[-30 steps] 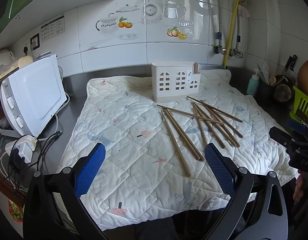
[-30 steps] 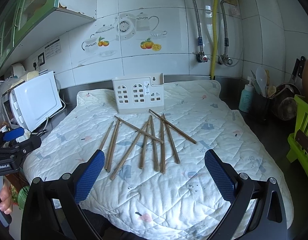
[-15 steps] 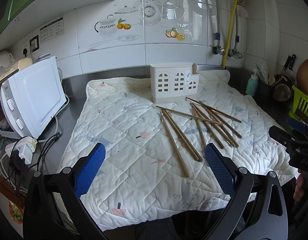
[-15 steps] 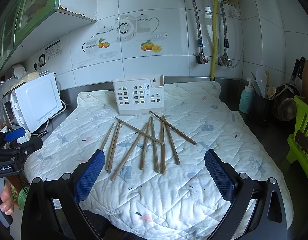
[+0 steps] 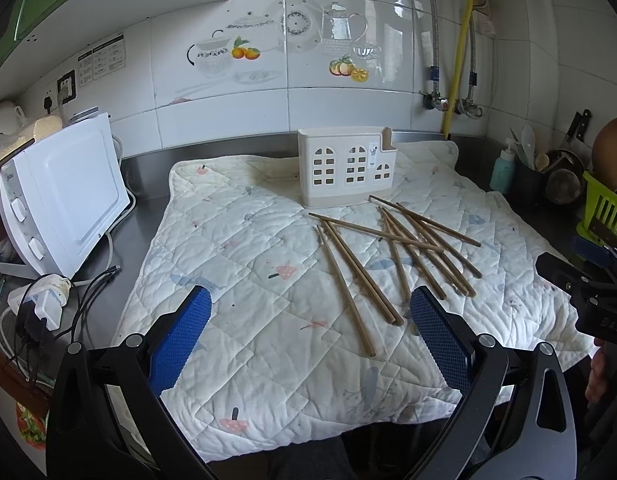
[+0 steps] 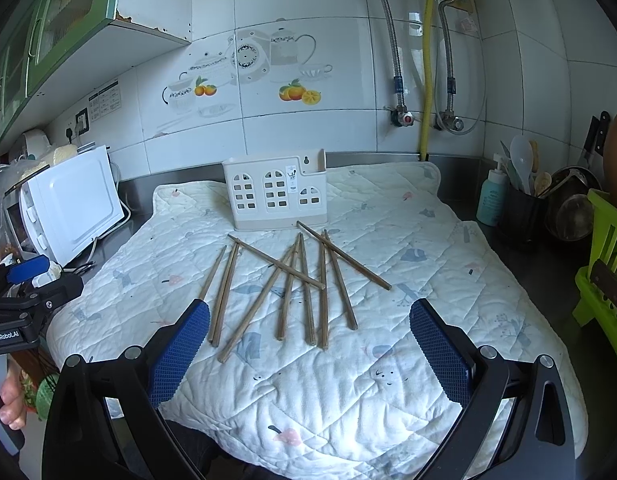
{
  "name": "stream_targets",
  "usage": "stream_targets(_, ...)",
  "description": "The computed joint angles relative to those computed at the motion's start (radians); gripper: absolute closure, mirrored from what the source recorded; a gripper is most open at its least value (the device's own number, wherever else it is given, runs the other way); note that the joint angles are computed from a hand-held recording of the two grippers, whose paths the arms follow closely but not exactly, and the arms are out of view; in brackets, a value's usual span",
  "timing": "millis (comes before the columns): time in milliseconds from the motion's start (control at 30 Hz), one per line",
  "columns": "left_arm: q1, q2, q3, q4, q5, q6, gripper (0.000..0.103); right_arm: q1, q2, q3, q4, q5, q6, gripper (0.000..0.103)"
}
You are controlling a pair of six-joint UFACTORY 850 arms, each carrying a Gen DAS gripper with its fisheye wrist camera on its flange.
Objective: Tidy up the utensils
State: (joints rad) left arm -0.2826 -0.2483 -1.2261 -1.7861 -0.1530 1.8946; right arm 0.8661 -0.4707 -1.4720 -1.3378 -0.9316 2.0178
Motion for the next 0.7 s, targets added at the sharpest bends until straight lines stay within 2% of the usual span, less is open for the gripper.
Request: stream_targets(700,-0.026,-0.098,-0.094,0.266,0.043,-0.288,0.005,-0.074,0.001,0.032,0.012,0.089,-0.004,0.007)
